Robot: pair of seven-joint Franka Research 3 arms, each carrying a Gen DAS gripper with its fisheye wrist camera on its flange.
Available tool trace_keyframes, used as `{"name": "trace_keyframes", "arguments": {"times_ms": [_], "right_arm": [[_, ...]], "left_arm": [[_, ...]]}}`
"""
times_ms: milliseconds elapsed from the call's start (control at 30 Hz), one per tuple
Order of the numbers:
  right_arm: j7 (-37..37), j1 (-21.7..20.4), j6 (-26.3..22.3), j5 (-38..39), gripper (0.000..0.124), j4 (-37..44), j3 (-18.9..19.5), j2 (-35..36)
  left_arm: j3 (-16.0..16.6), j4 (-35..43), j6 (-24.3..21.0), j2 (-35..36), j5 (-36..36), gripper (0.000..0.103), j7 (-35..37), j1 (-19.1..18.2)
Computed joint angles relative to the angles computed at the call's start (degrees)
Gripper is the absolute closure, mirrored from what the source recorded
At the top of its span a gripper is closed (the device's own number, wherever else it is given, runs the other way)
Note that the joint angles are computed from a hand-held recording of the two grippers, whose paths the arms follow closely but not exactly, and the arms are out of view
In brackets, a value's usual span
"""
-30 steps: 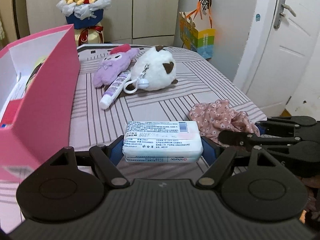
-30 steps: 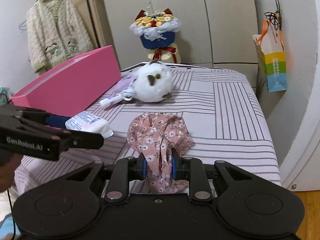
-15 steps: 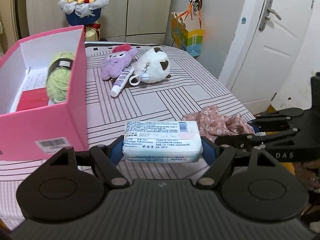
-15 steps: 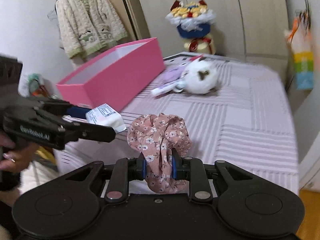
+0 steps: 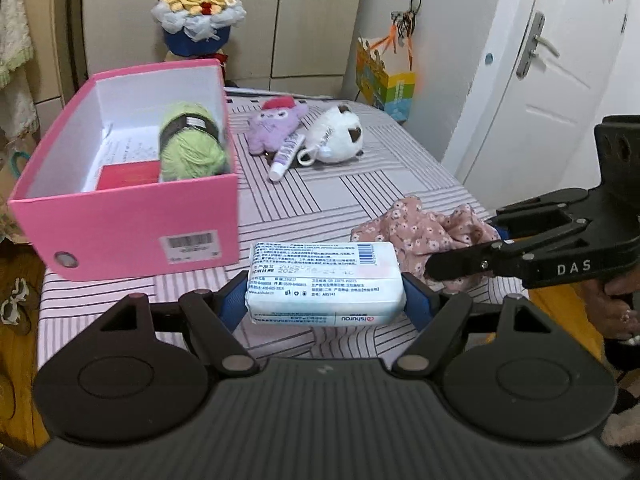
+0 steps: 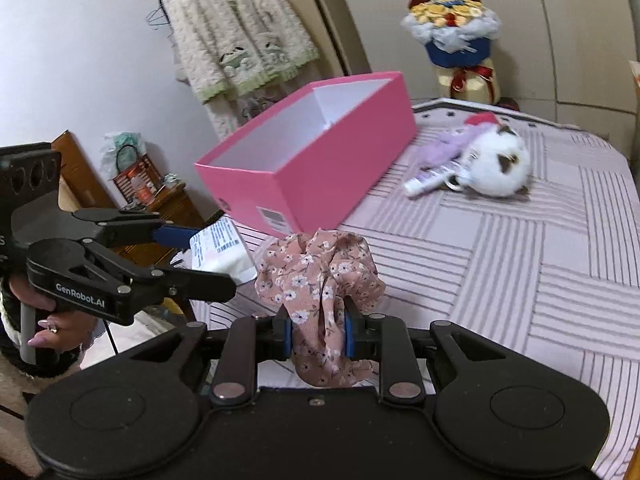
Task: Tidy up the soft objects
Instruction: 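Carry the soap bar with the left gripper while the right gripper carries the floral cloth over the box, then release the soap bar and floral cloth into the box by opening both grippers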
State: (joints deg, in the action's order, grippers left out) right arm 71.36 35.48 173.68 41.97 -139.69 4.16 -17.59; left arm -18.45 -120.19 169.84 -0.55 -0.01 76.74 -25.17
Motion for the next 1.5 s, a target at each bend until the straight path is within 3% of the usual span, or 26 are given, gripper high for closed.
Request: {"name": "trace_keyframes", "arguments": {"times_ms": [233, 400, 533, 600, 767, 867, 1133, 1267, 1500], "right_arm": [[0.2, -1.4, 2.4, -4.6, 0.096, 6.4, 2.2, 4.5], [1.1, -2.6, 6.8, -8.2, 0.096, 12.0, 3.0, 10.0], [-6.3, -1.3, 6.5, -2.0, 0.096, 19.3, 1.5, 15.7], [-8.5, -2.9, 6.1, -1.4, 0.095, 23.2, 2.5, 18.8], [-5.8, -6.2, 5.0, -7.1, 0.095, 33.4, 4.0, 27.0], [-3.9, -8.5, 0.5, -10.4, 0.095, 40.8, 5.2, 32.3], [4.3, -10.4, -14.9, -18.8, 0.095, 60.0, 4.9, 45.6], [4.8, -11.2, -22.3, -19.3, 0.095, 68.9, 5.8, 51.2], [7.3, -8.8, -29.3, -23.8, 0.090, 79.3, 3.9, 57.4]], "left_arm": [[1.7, -1.8, 4.6, -2.8, 5.1, 0.026, -3.3, 2.0], [1.9, 0.9, 6.0, -1.1, 17.2, 0.026, -13.0, 5.6], [3.6, 4.7, 6.5, 2.2, 27.5, 0.026, -21.1, 6.9], [4.8, 7.3, 5.5, 4.3, 31.7, 0.026, -23.9, 6.9], [7.0, 15.8, 0.4, 10.8, 34.5, 0.026, -24.5, 6.2], [7.5, 20.8, -3.2, 14.9, 34.1, 0.026, -22.6, 5.9], [5.1, 33.6, -16.8, 23.6, 23.3, 0.026, -8.5, 6.8], [4.7, 36.4, -20.1, 25.1, 20.5, 0.025, -2.9, 6.5], [6.5, 38.5, -22.7, 26.6, 21.0, 0.024, -1.4, 4.5]]}}
